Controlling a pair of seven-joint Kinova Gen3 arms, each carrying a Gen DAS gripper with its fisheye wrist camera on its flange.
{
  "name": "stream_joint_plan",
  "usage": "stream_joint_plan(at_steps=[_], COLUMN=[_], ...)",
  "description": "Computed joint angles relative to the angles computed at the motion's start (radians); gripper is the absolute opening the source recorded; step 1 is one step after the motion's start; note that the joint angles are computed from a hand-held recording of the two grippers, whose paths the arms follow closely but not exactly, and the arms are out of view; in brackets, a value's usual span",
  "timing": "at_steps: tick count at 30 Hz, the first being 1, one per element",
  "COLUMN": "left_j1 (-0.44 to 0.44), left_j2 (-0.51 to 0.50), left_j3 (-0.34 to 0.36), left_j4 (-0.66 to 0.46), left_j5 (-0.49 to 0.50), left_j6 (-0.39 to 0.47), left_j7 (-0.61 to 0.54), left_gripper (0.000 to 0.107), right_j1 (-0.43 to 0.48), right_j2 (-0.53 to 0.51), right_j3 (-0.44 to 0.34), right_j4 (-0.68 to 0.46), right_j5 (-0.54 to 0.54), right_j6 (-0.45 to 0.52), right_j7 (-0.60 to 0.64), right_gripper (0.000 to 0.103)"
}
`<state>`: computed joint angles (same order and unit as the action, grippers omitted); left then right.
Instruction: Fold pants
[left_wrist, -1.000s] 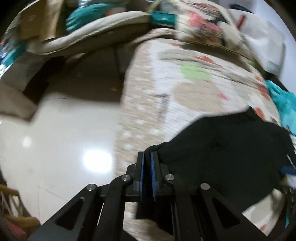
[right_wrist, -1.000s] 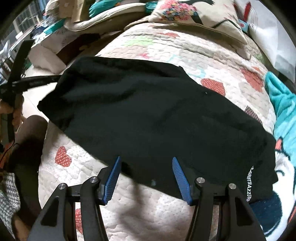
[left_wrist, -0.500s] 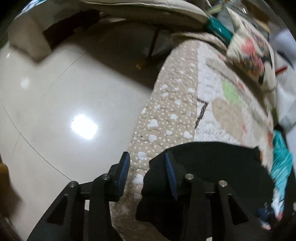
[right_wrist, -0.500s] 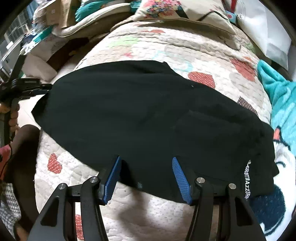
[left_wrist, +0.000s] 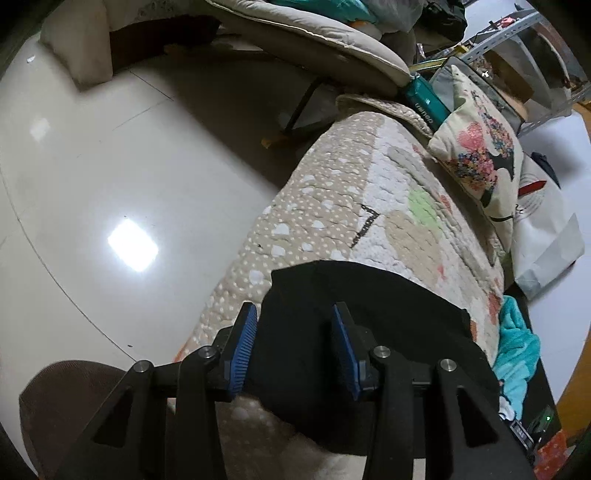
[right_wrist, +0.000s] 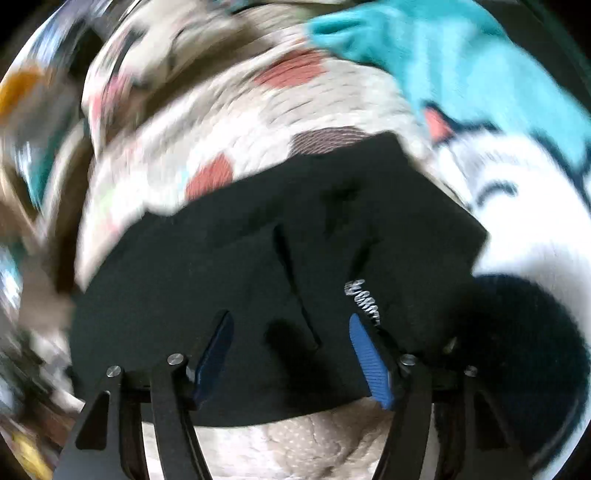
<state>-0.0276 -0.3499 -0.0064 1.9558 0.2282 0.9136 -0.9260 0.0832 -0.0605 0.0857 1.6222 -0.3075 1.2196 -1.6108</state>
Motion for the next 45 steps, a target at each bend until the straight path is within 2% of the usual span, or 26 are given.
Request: stream_joint_plan(at_steps=[3,6,9,11,13,18,20,23,27,29,32,34,35,36,37,38,39,41,43,45], left_j1=[0.001,-0.003,-0.002,0.003,0.011,0.007,0.004,0.019,0.049,0.065,0.055,0.057,0.059,0.063,0.072,0.065,0.072,0.086,0.092,0.084], left_j2=[-0.023,-0.047,-0.063,-0.068,-0.073,-0.068,-0.062,-0.059,-0.051,-0.044,-0.028,-0.026,-0.026,-0.027,-0.026,-0.024,-0.026,-0.029,-0.036,-0.041], left_j3=[-0.014,-0.041,-0.082,-0.099,-0.097,-0.033,-0.012,-0.040,-0.113,-0.143,-0.130,-0.123,-0.119,-0.115,-0.114,-0.102,-0.108,-0.145,-0.178,-0.167], left_j4=[0.015,0.043,0.089,0.119,0.148,0.179,0.190,0.223,0.271,0.290,0.271,0.258,0.245,0.235,0.219,0.204,0.201,0.196,0.189,0.165], left_j5=[0.012,0.030,0.082,0.121,0.152,0.142,0.127,0.151,0.221,0.264,0.257,0.250,0.242,0.236,0.234,0.225,0.232,0.276,0.328,0.346], left_j6=[-0.010,-0.018,-0.043,-0.063,-0.092,-0.140,-0.155,-0.189,-0.226,-0.246,-0.227,-0.218,-0.210,-0.205,-0.197,-0.182,-0.179,-0.159,-0.140,-0.123], left_j7=[-0.007,-0.015,-0.032,-0.043,-0.054,-0.028,-0.004,-0.003,-0.055,-0.098,-0.124,-0.154,-0.171,-0.190,-0.214,-0.222,-0.233,-0.272,-0.307,-0.311], left_gripper=[0.041,0.042,0.042,0.042,0.042,0.047,0.051,0.061,0.076,0.079,0.079,0.066,0.056,0.040,0.033,0.026,0.020,0.018,0.017,0.016], right_j1=[0.029,0.113,0.093,0.019,-0.073,-0.293,-0.386,-0.525,-0.675,-0.727,-0.769,-0.770,-0.764,-0.772,-0.789,-0.823,-0.840,-0.838,-0.829,-0.801], right_j2=[-0.056,-0.102,-0.106,-0.071,-0.011,0.202,0.283,0.397,0.492,0.531,0.569,0.595,0.601,0.606,0.605,0.599,0.583,0.563,0.543,0.515], right_j3=[-0.053,-0.173,-0.197,-0.181,-0.199,-0.256,-0.278,-0.327,-0.286,-0.263,-0.262,-0.320,-0.354,-0.369,-0.366,-0.346,-0.333,-0.323,-0.281,-0.251], right_j4=[0.027,0.025,-0.022,-0.077,-0.160,-0.378,-0.468,-0.593,-0.692,-0.727,-0.749,-0.773,-0.773,-0.771,-0.760,-0.738,-0.708,-0.690,-0.691,-0.684], right_j5=[0.070,0.155,0.143,0.092,0.055,-0.037,0.002,0.122,0.196,0.223,0.276,0.335,0.364,0.392,0.416,0.449,0.465,0.449,0.376,0.302], right_j6=[-0.071,-0.090,-0.099,-0.074,-0.023,0.140,0.190,0.245,0.296,0.300,0.286,0.287,0.285,0.286,0.284,0.273,0.247,0.230,0.227,0.218], right_j7=[-0.085,-0.156,-0.110,-0.029,0.052,0.253,0.286,0.280,0.287,0.288,0.256,0.235,0.229,0.232,0.233,0.232,0.232,0.225,0.226,0.226], right_gripper=[0.068,0.070,0.072,0.072,0.072,0.073,0.073,0.073,0.073,0.073,0.073,0.073,0.073,0.072,0.060,0.042,0.042,0.033,0.025,0.023])
